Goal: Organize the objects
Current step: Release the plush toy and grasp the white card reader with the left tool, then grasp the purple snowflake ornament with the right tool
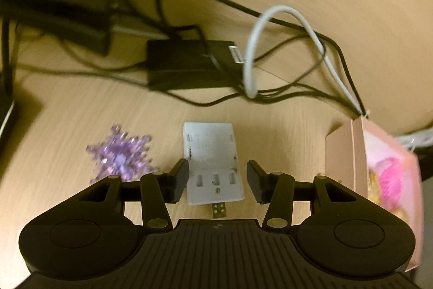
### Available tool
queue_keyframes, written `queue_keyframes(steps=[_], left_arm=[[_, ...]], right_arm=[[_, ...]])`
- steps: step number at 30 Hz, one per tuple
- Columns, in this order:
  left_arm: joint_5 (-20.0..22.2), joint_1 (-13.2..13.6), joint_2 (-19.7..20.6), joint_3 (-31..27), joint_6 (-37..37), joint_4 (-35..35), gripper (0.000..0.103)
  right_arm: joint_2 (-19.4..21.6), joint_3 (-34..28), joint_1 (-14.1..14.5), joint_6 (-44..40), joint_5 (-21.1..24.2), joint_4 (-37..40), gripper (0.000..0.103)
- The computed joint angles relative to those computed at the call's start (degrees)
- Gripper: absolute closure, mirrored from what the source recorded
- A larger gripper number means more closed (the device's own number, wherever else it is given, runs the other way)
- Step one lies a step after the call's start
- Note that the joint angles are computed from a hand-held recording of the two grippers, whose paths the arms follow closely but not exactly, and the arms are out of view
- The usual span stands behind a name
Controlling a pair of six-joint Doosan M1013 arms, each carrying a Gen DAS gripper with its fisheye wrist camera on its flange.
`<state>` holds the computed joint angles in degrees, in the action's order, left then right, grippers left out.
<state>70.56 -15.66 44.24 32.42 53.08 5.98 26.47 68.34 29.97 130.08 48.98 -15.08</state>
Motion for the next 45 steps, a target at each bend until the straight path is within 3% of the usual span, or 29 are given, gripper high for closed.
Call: queue_keyframes(steps=[7, 13, 18, 22, 24, 28, 31, 35, 39, 45], left_arm=[[5.70, -1.77, 3.98, -6.01, 4.81, 6.40, 0.048], [-0.80, -1.84, 2.15, -1.32, 2.32, 9.04, 0.047], [-2.87, -1.81, 1.65, 0.02, 4.11, 9.42, 0.049], [-0.65, -1.17, 1.08, -0.32, 6.76, 3.90, 0.049], [-3.66, -0.34, -1.20, 2.99, 8.13, -1.25, 0.049], [-11.77, 0.02, -7.77, 11.71, 13.67, -4.44, 0.050], [-17.59, 0.74, -13.62, 19.41, 16.90, -8.81, 0.050], [-22.11, 1.81, -20.56, 28.91, 16.38, -10.56, 0.049], [-24.03, 2.76, -26.34, 37.78, 9.62, -7.45, 0.050], [-22.36, 3.28, -31.66, 46.29, 0.90, -2.78, 0.050]], right_arm=[[-0.07, 0.50, 0.50, -2.14, 0.62, -0.83, 0.004], [-0.77, 1.86, 0.81, -1.63, 0.63, -2.14, 0.000], [-1.05, 2.27, 0.86, -1.60, 1.03, -2.65, 0.000], [-1.38, 2.56, 1.02, -0.43, 0.59, -4.31, 0.000], [-1.48, 2.81, 1.41, 0.89, -0.14, -6.58, 0.000], [-1.01, 2.62, 2.57, 2.29, -1.37, -11.52, 0.000], [-0.16, 1.49, 3.04, 1.83, -2.00, -11.59, 0.000], [0.93, -0.35, 3.60, -1.67, -2.87, -9.85, 0.000], [2.44, -3.10, 4.00, -8.36, -2.31, -5.86, 0.000], [5.79, -10.53, 4.19, -19.51, 0.63, 3.74, 0.000]])
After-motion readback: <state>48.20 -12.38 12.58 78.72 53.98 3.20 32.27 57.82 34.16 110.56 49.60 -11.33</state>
